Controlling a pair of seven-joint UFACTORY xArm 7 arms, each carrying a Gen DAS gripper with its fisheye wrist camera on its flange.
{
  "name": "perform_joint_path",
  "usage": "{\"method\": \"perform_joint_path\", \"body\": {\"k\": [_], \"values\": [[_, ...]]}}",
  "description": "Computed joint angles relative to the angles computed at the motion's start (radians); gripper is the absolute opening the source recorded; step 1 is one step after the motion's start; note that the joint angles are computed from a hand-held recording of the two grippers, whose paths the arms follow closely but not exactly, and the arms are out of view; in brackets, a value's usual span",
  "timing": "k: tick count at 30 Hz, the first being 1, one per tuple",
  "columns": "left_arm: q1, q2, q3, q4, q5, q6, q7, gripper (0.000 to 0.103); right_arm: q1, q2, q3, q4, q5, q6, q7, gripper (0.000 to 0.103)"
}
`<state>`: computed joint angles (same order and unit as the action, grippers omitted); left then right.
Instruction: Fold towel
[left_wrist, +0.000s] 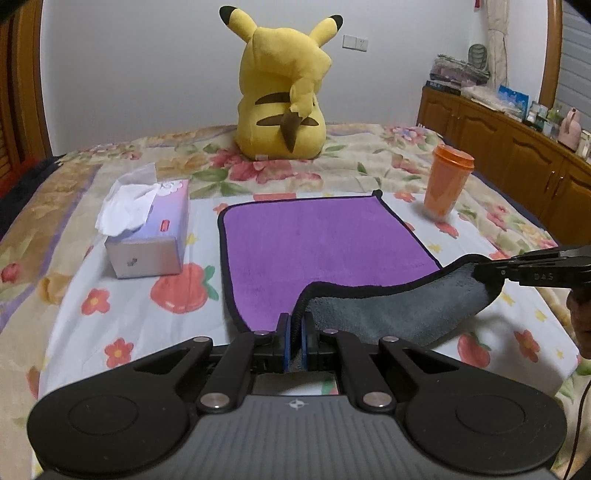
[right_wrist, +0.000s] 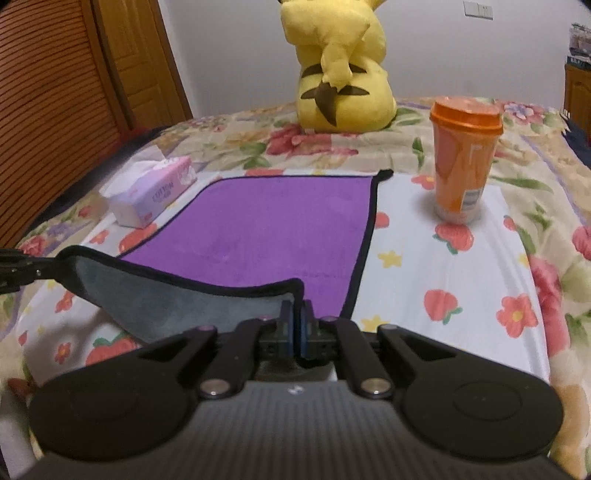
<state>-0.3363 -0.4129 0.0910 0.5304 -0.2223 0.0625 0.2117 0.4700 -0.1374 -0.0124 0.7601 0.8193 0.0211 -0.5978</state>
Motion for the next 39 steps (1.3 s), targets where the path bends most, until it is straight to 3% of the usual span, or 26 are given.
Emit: {"method": "perform_joint_path", "body": {"k": [11, 15, 27, 34, 39], "values": [[-0.043, 0.077, 0.039, 0.06, -0.017, -0.053, 0.04, 0.008, 0.023, 0.012, -0.015, 0.02, 0.059, -0.024, -0.077, 0.004], [-0.087, 0.092, 0.074, 0.08, -0.041, -0.073, 0.066, 0.008, 0.048, 0.027, -0.036, 0.053, 0.173, -0.028, -0.195, 0.004], [-0.248, 0.149, 0.215, 0.151, -0.174, -0.085, 0.216, 0.008, -0.058, 0.087, 0.061, 0.135, 0.384, -0.023, -0.421, 0.004], [-0.262, 0.181, 0.222, 0.192, -0.277, -0.072, 0.323, 0.008, -0.119, 0.112, 0.118, 0.182, 0.511, -0.016, -0.559, 0.004], [-0.284, 0.201, 0.237, 0.225, -0.38, -0.071, 0.418, 0.008, -0.143, 0.124, 0.14, 0.2, 0.524, -0.023, -0.587, 0.004]]}}
